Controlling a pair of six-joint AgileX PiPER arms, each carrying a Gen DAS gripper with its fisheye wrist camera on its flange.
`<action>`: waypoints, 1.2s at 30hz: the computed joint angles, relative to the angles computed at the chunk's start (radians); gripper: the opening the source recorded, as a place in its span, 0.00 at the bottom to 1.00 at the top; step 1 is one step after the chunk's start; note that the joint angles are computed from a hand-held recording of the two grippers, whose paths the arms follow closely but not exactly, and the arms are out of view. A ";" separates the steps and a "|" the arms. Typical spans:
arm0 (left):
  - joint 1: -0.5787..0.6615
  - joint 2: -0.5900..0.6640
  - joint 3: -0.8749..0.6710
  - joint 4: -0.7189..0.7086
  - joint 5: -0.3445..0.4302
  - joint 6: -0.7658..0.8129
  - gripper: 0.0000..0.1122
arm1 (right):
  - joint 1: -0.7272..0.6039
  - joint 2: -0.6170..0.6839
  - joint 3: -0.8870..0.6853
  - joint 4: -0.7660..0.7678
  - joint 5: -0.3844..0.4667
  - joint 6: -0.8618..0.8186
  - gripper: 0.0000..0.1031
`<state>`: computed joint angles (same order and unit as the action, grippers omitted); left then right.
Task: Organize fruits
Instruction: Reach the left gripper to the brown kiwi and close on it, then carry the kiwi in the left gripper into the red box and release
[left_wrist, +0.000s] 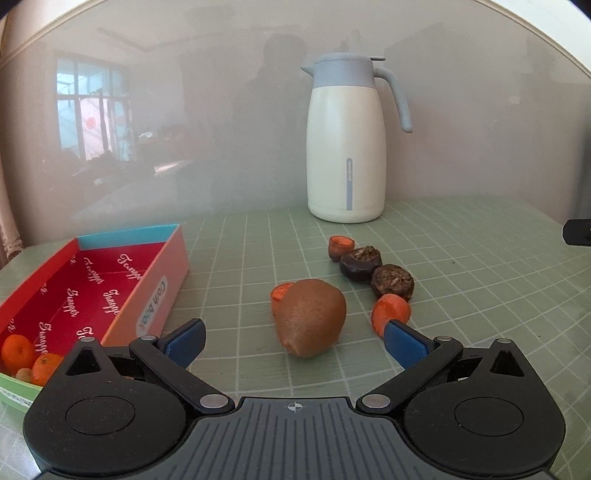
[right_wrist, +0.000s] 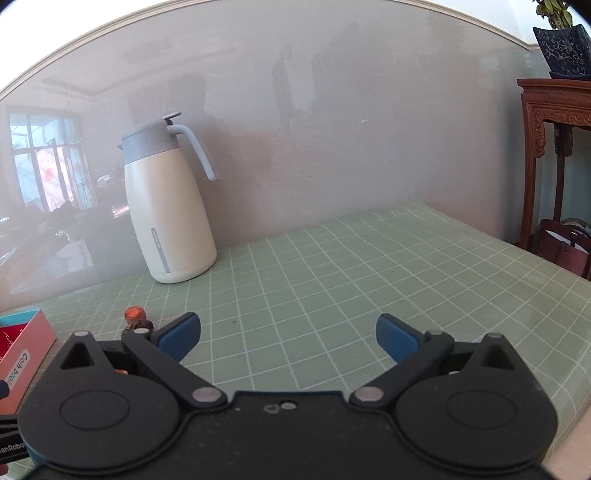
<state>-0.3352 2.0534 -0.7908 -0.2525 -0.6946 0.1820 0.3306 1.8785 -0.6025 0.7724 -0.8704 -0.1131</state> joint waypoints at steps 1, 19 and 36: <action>0.001 0.008 -0.017 0.008 0.017 -0.010 0.91 | -0.001 -0.002 0.006 -0.002 -0.004 0.004 0.99; 0.021 0.105 -0.238 0.005 0.219 -0.018 0.75 | -0.022 -0.005 0.017 -0.029 -0.002 0.022 0.99; 0.032 0.111 -0.249 0.044 0.254 -0.077 0.47 | -0.021 -0.010 0.022 -0.037 0.005 0.022 0.99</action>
<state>-0.3032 2.1644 -1.0398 -0.2080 -0.4410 0.1052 0.3098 1.8687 -0.5800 0.7355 -0.8651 -0.0913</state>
